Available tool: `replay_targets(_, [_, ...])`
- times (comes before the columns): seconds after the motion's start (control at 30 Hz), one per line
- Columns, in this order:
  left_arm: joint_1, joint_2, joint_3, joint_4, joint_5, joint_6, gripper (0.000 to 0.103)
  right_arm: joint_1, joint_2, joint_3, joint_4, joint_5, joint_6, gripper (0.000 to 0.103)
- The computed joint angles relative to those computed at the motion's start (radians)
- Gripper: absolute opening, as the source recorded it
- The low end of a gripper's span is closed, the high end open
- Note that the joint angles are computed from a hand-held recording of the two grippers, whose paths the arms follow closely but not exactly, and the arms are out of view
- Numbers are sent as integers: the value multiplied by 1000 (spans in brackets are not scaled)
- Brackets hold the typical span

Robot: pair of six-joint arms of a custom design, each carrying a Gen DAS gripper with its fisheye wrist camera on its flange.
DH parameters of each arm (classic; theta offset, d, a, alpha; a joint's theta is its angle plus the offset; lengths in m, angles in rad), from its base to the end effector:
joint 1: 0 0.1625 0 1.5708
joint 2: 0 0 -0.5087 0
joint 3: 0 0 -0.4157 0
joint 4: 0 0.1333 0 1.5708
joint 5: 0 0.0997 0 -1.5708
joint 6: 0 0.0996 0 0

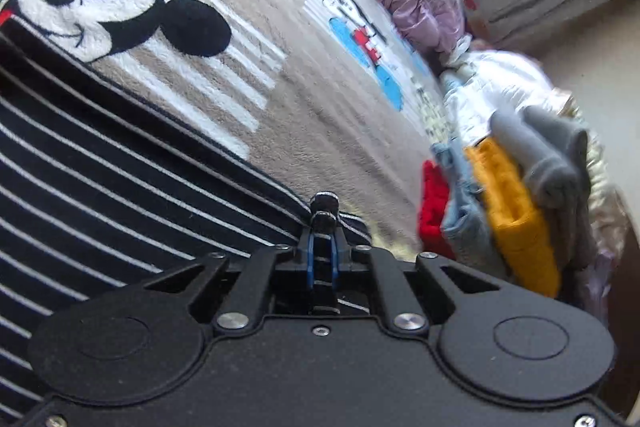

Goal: Fold clothes

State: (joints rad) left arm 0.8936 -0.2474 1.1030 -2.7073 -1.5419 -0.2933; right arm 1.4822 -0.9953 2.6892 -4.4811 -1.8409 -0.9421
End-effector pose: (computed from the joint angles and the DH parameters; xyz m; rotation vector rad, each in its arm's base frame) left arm -0.4511 -0.7783 -0.0948 -0.5682 -2.9561 0.3967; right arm 0.0753 -0.3585 0.2369 0.6822 -1.9761 1.1215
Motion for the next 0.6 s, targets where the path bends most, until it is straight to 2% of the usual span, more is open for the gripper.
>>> replay_targets(0.17, [-33,3,-36,67,93,176,13,1,-3,-2,11,0,3,25])
replay_targets(0.23, [-48,-12,-17,36,136,235,30,4,-1,-4,9,-4,-2,25])
replay_targets(0.27, [-56,-23,2,7,156,263,32,6,1,-5,8,-7,-6,25])
replay_targets(0.37, [-78,-53,58,-77,207,356,33,11,7,-7,-2,-16,-14,25])
replay_targets(0.5, [-93,-69,102,-78,169,504,33,12,12,-5,-12,-21,-18,25])
replay_targets(0.57, [-103,-42,86,-49,221,530,33,11,9,-4,-8,-20,-13,25])
replay_targets(0.6, [-107,-20,62,-4,270,532,33,8,5,-3,-3,-16,-5,25])
